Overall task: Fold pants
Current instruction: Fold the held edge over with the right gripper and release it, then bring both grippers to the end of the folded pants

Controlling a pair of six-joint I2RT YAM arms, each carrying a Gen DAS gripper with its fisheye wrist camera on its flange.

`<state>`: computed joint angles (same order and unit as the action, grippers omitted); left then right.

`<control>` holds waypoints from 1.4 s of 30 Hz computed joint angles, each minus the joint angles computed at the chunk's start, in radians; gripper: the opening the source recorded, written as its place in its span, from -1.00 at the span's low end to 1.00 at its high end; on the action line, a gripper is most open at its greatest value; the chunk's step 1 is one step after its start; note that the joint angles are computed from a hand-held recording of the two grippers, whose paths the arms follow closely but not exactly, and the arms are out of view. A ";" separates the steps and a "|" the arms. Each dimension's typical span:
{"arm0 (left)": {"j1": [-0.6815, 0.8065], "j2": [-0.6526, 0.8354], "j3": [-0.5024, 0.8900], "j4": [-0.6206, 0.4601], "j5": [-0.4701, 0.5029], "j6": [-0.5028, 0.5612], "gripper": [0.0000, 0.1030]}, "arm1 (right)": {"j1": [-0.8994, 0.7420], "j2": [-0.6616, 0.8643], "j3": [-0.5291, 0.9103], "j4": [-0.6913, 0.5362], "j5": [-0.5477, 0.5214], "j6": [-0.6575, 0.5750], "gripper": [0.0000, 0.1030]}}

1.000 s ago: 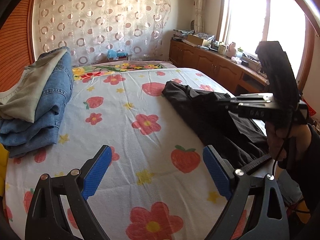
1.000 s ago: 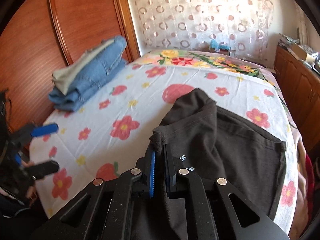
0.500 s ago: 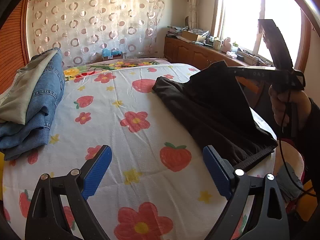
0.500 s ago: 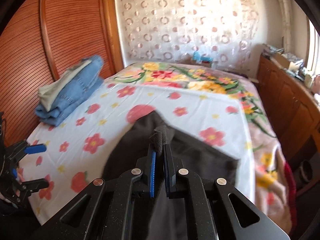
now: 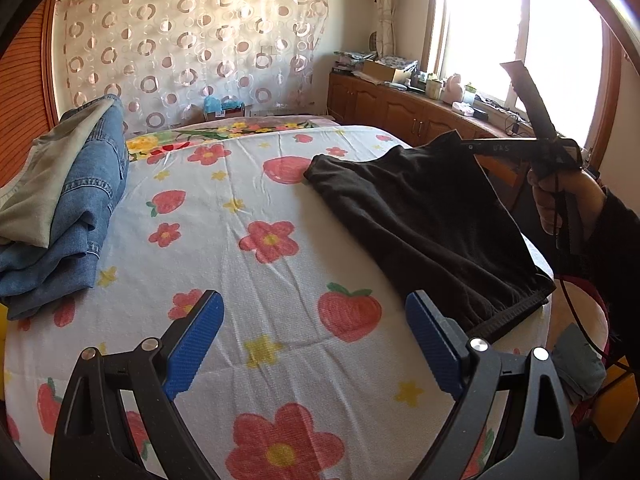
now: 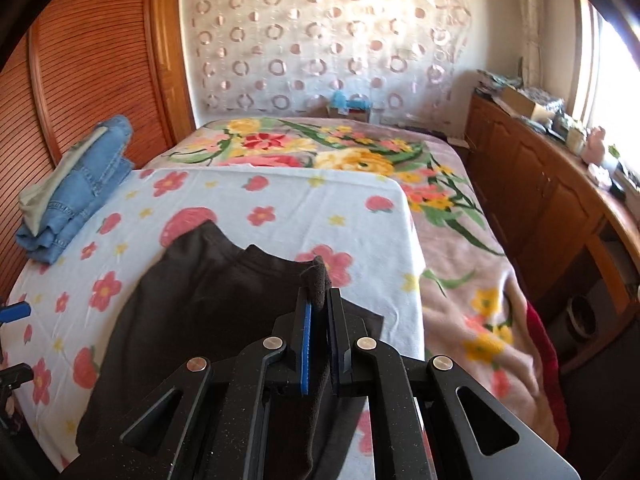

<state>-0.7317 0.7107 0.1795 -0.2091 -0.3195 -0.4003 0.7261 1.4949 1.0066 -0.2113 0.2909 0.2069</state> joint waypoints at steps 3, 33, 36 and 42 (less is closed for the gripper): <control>-0.002 0.010 0.000 0.008 0.002 -0.001 0.80 | -0.010 0.000 0.011 -0.013 -0.008 0.003 -0.87; -0.124 0.239 0.092 0.128 -0.011 -0.002 0.80 | 0.154 -0.431 -0.319 -0.133 0.122 0.183 -0.29; -0.142 0.278 0.117 0.140 -0.015 0.003 0.80 | 0.218 -0.518 -0.359 -0.187 0.167 0.225 -0.29; -0.180 0.335 0.122 0.166 -0.018 -0.007 0.80 | 0.346 -0.646 -0.411 -0.293 0.251 0.336 -0.16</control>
